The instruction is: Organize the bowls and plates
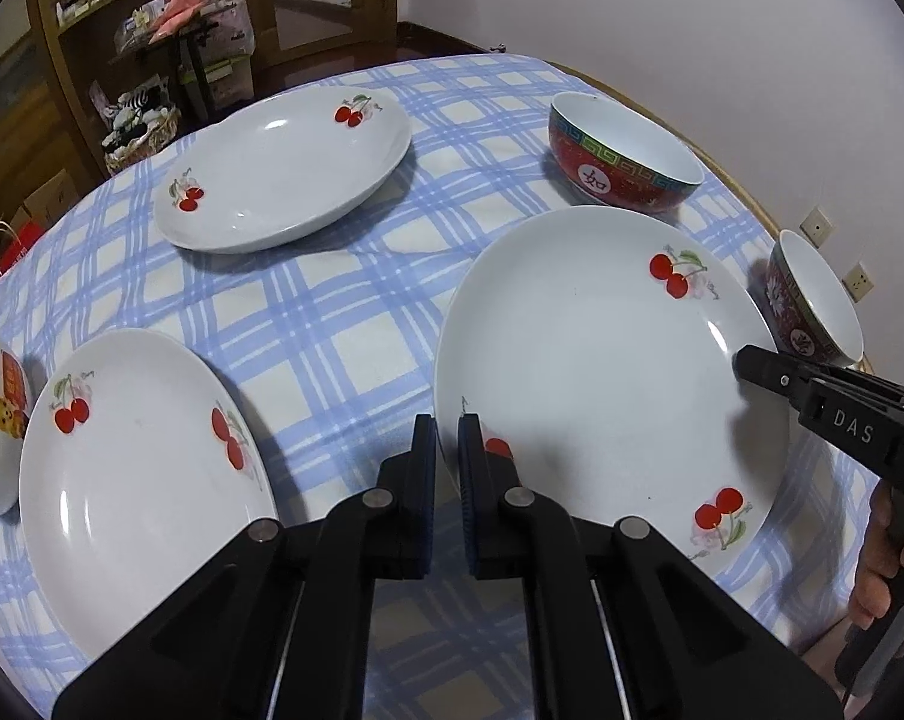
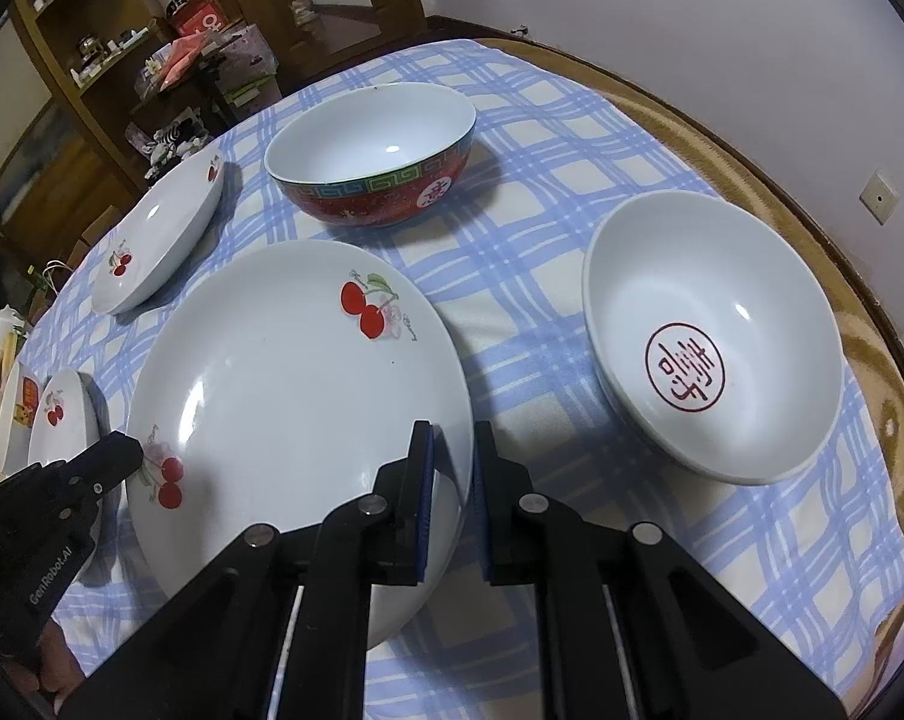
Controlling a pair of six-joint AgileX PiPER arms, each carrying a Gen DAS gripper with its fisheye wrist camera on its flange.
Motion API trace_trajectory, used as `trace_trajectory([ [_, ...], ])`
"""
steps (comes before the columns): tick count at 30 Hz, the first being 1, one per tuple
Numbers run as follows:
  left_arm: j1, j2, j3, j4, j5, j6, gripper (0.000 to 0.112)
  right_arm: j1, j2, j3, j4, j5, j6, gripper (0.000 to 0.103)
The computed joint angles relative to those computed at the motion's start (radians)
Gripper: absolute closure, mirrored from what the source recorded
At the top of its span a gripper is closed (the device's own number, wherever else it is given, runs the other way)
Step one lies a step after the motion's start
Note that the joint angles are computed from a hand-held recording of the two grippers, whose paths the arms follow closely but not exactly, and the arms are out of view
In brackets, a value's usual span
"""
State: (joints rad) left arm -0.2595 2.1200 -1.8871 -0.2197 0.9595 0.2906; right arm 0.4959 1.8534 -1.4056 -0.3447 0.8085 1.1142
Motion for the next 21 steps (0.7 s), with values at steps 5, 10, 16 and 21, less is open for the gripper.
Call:
trace_trajectory([
  [5, 0.008, 0.002, -0.006, -0.007, 0.02, -0.013, 0.105, 0.01, -0.01, 0.007, -0.025, -0.003, 0.01, 0.091],
  [10, 0.023, 0.012, -0.028, -0.028, 0.06, -0.034, 0.105, 0.016, -0.035, 0.029, -0.027, -0.019, 0.015, 0.092],
  [16, 0.028, -0.001, -0.02, -0.033, 0.079, -0.052, 0.105, 0.029, -0.062, 0.056, -0.026, -0.026, 0.028, 0.092],
  [21, 0.036, -0.032, 0.011, -0.054, 0.081, -0.047, 0.105, 0.049, -0.094, 0.08, -0.039, -0.02, 0.063, 0.092],
])
